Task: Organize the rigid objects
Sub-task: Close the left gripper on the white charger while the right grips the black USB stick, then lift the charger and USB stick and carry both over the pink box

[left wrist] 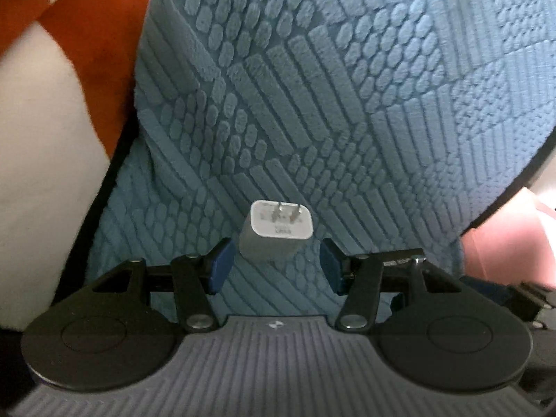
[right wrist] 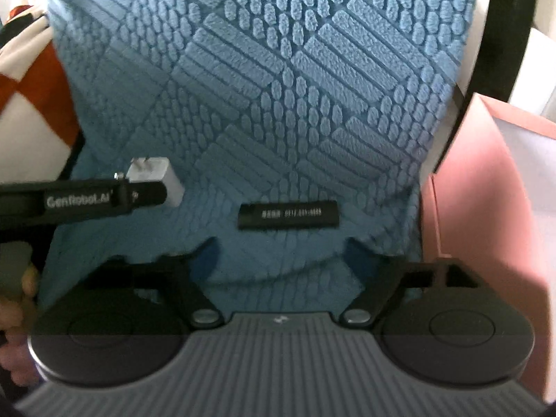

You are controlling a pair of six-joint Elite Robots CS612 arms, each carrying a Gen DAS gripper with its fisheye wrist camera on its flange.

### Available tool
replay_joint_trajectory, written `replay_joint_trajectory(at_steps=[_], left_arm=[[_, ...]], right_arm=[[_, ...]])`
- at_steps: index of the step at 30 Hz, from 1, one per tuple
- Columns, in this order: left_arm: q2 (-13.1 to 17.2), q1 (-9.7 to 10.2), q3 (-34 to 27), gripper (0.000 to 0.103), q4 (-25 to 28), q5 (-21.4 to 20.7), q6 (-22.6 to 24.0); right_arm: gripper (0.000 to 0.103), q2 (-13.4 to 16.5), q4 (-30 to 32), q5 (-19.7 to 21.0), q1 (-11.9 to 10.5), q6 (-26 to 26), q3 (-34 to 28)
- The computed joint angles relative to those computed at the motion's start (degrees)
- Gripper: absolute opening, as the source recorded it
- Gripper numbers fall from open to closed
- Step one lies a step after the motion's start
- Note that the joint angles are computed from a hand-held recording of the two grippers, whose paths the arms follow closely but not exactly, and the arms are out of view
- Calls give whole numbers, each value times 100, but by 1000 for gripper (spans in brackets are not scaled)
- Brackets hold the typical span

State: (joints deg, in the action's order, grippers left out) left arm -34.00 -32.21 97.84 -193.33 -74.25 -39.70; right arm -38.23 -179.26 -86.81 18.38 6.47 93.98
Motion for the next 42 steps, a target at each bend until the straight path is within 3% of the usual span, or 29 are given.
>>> replay_joint_trajectory(at_steps=[7, 15, 21, 25, 26, 33, 42], left_arm=[[143, 74, -313, 61, 242, -29, 256], [285, 176, -645, 61, 554, -90, 459], [333, 117, -685, 57, 598, 81, 588], [361, 29, -771, 54, 779, 228, 665], [352, -5, -776, 54, 838, 302, 686], [254, -43, -723, 51, 935, 331, 553], [40, -85, -374, 49, 592, 197, 360]], right_arm=[[88, 293, 49, -138, 21, -216, -407], [90, 492, 558, -252, 46, -350, -800], [90, 579, 706, -51, -6, -330, -920], [89, 617, 465, -100, -16, -333, -852], [84, 599, 367, -104, -25, -294, -783], [85, 471, 194, -200, -116, -175, -571], [85, 174, -70, -186, -168, -186, -141]])
